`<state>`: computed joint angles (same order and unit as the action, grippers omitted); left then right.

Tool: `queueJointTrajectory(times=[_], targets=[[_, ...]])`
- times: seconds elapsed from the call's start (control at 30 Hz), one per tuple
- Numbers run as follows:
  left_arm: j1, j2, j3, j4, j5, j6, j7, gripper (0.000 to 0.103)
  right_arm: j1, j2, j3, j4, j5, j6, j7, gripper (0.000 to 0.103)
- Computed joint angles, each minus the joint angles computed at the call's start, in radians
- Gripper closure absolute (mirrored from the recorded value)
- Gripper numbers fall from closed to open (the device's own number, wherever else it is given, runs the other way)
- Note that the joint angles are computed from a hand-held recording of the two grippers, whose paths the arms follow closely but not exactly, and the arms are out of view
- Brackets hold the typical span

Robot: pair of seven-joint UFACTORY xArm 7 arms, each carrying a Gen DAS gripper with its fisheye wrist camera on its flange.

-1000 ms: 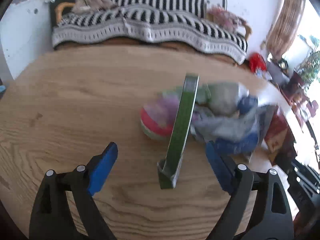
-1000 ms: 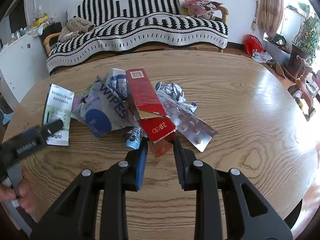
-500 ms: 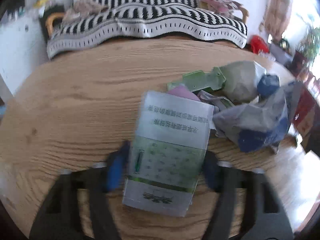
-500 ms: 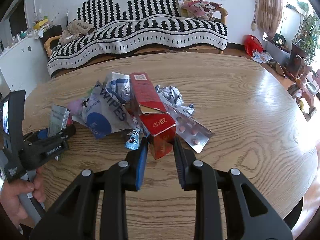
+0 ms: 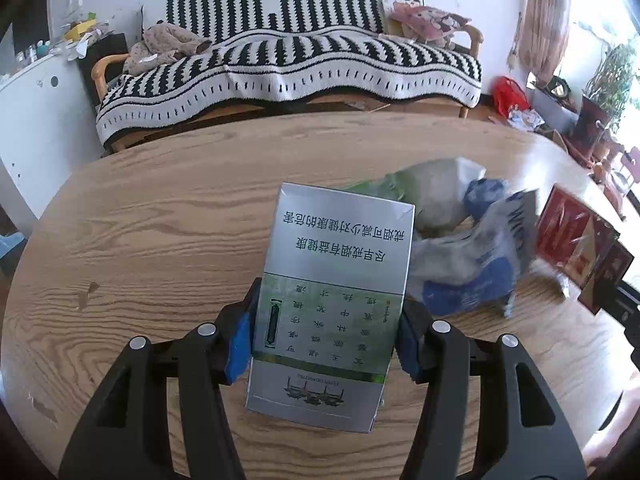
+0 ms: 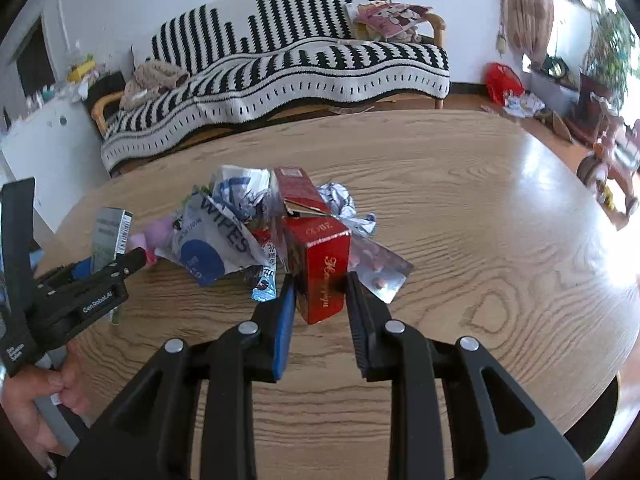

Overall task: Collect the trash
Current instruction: 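Carry both boxes over the bin and open both tools to drop them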

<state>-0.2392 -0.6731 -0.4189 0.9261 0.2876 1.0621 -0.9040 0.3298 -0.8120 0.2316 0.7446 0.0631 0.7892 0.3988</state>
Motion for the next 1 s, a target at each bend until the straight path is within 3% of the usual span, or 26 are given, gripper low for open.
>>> queueJointTrajectory(times=[0.17,0.33,0.67,0.87,1.0], targets=[[-0.003,0.05,-0.037,0.071,0.013,-0.02,-0.013,0.046,-0.008,-0.105,-0.063,-0.033,0.025,0.034,-0.015,0.078],[-0.015,0.151,-0.114,0.18,0.058,-0.03,-0.058,0.046,-0.062,-0.236,-0.126,-0.066,0.025,0.102,-0.051,0.079],[-0.104,0.481,-0.281,0.467,0.267,-0.028,-0.224,0.046,-0.293,-0.491,-0.349,-0.099,-0.052,0.319,-0.221,0.079],[-0.256,0.766,-0.355,0.691,0.489,-0.013,-0.325,0.046,-0.473,-0.551,-0.52,-0.07,-0.126,0.416,-0.345,0.079],[-0.42,0.959,-0.336,0.865,0.613,-0.003,-0.335,0.046,-0.581,-0.544,-0.633,-0.043,-0.177,0.452,-0.429,0.079]])
